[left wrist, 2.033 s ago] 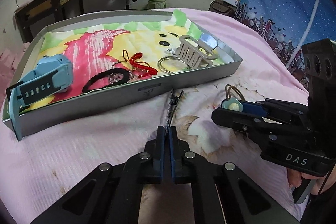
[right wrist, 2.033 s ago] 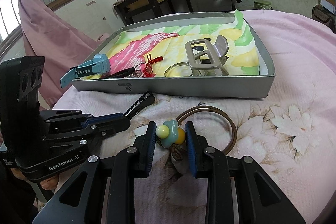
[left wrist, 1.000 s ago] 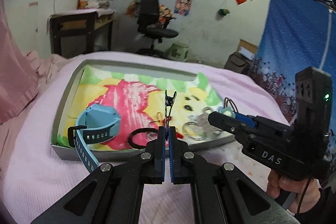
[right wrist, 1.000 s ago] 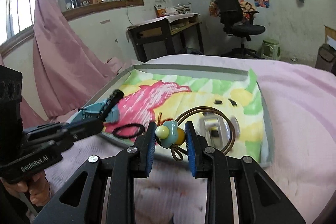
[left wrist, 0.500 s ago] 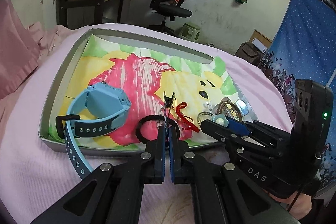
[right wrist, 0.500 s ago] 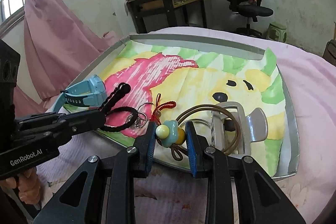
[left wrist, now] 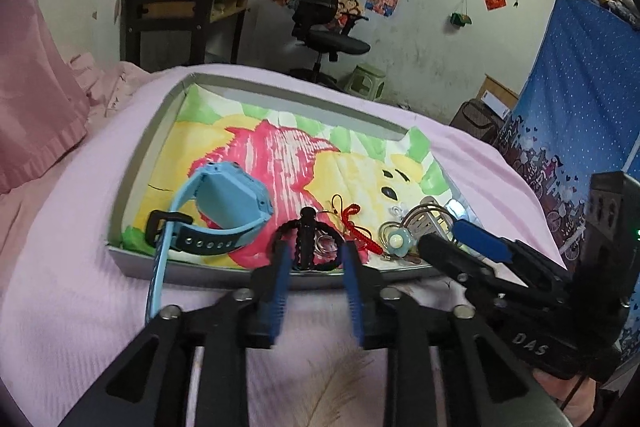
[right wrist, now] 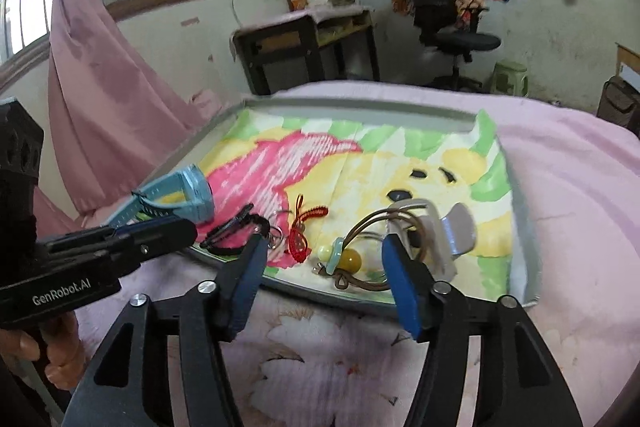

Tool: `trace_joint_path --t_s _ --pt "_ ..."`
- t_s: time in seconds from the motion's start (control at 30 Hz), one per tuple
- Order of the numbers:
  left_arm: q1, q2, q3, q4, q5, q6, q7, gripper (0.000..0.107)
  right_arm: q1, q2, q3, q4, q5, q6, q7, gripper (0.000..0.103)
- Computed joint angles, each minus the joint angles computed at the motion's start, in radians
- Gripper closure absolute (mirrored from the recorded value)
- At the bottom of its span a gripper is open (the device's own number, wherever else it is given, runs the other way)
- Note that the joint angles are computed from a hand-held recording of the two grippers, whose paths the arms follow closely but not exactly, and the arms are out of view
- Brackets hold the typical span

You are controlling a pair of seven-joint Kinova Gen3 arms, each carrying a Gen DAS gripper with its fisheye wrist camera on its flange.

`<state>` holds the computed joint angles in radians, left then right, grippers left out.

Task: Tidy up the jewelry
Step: 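Carry the clip into the tray with the left gripper while the right gripper carries the hair tie, then open both grippers over the tray and lift them away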

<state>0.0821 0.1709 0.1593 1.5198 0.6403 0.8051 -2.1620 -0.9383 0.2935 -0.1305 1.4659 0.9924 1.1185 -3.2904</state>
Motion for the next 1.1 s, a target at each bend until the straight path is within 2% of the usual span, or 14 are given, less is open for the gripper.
trace_joint_path --t_s 0.2,0.23,0.33,0.5,0.57,0.8,0.97,1.1 --pt "-0.020 -0.060 -0.009 0.089 0.093 -0.088 -0.079 0.051 -0.065 -0.008 -0.008 0.025 0.100 0.100 -0.131 0.035" --pt "-0.023 -0.072 -0.012 0.103 0.111 -0.098 -0.097 0.050 -0.074 -0.011 -0.011 0.032 0.117 0.116 -0.157 0.031" --pt "-0.025 -0.107 -0.028 0.142 0.160 -0.125 -0.145 0.036 -0.094 -0.013 -0.026 0.042 0.156 0.160 -0.215 0.019" --pt "-0.017 -0.171 -0.066 0.209 0.243 -0.158 -0.243 0.019 -0.139 -0.009 -0.049 0.049 0.218 0.252 -0.293 0.006" --pt "-0.006 -0.199 -0.081 0.233 0.251 -0.174 -0.259 0.015 -0.159 -0.004 -0.057 0.042 0.239 0.292 -0.305 0.001" --pt "0.030 -0.300 -0.158 0.335 0.348 -0.211 -0.366 0.005 -0.236 0.016 -0.076 0.023 0.282 0.411 -0.360 0.001" --pt "0.059 -0.381 -0.227 0.409 0.397 -0.217 -0.454 0.004 -0.298 0.040 -0.086 -0.006 0.280 0.487 -0.372 0.001" --pt "0.071 -0.435 -0.271 0.454 0.397 -0.209 -0.483 0.004 -0.351 0.061 -0.084 -0.034 0.280 0.548 -0.377 0.001"
